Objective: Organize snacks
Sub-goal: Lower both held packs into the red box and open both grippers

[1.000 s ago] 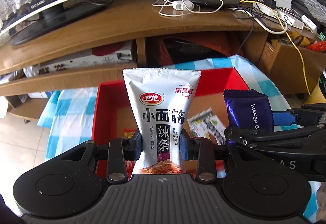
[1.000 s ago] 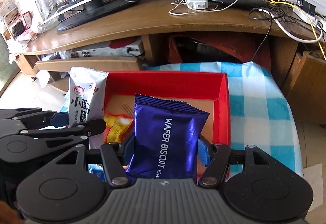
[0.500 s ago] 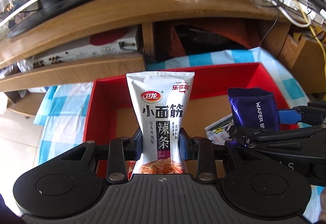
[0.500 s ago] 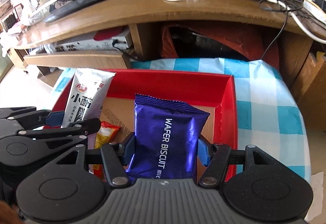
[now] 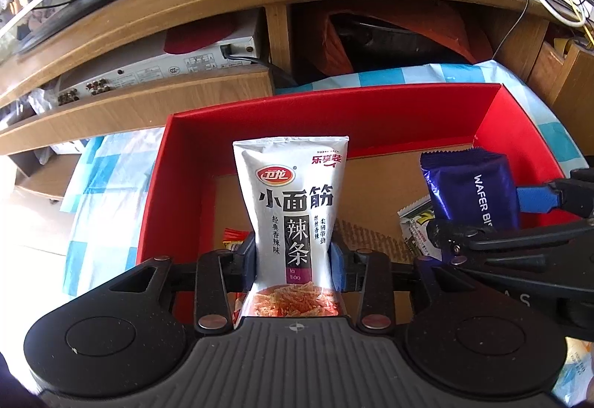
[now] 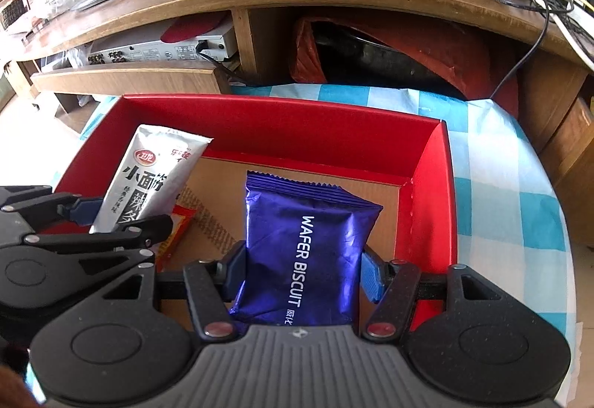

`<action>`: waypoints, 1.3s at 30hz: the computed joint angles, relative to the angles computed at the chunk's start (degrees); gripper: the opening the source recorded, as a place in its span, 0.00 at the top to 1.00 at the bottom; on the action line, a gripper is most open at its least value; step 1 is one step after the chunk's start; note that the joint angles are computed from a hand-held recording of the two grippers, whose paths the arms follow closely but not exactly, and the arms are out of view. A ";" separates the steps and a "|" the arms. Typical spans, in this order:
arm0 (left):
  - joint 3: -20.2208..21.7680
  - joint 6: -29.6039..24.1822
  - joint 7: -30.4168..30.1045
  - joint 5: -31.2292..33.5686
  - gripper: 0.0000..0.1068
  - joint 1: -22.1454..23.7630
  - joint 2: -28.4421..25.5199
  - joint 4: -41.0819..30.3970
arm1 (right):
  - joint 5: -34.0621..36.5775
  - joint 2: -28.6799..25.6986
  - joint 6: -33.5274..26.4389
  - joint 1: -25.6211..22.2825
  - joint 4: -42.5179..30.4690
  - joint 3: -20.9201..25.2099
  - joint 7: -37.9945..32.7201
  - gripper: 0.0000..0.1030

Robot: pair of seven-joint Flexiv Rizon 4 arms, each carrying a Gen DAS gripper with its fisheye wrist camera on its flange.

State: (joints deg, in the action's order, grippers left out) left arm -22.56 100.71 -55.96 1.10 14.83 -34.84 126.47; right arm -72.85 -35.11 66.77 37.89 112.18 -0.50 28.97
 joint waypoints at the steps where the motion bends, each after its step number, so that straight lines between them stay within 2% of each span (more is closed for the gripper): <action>1: 0.55 -0.05 -0.14 -0.15 0.55 -0.48 0.01 -0.09 | 0.42 -0.11 -0.42 0.07 -0.13 0.18 -0.58 0.31; 8: 1.55 -0.60 -0.43 -0.84 0.44 -1.09 0.41 -0.17 | 0.87 -0.22 -0.91 0.46 -0.22 0.08 -1.38 0.31; 15: -0.31 0.42 -0.70 -0.32 0.36 1.16 0.56 0.51 | -1.28 0.67 -2.62 0.79 0.22 0.00 -0.23 0.29; 28: -5.42 1.91 -2.00 2.66 0.29 7.29 1.76 2.58 | -3.83 2.75 -6.06 -0.05 1.09 2.16 0.88 0.25; 35: -11.15 2.06 -2.74 4.66 0.23 13.53 2.19 4.39 | -4.22 3.86 -6.75 -0.37 1.87 3.13 1.92 0.24; 39: -12.90 1.97 -2.93 5.50 0.22 15.53 2.45 5.17 | -4.60 4.22 -6.76 -0.58 2.23 3.53 2.34 0.24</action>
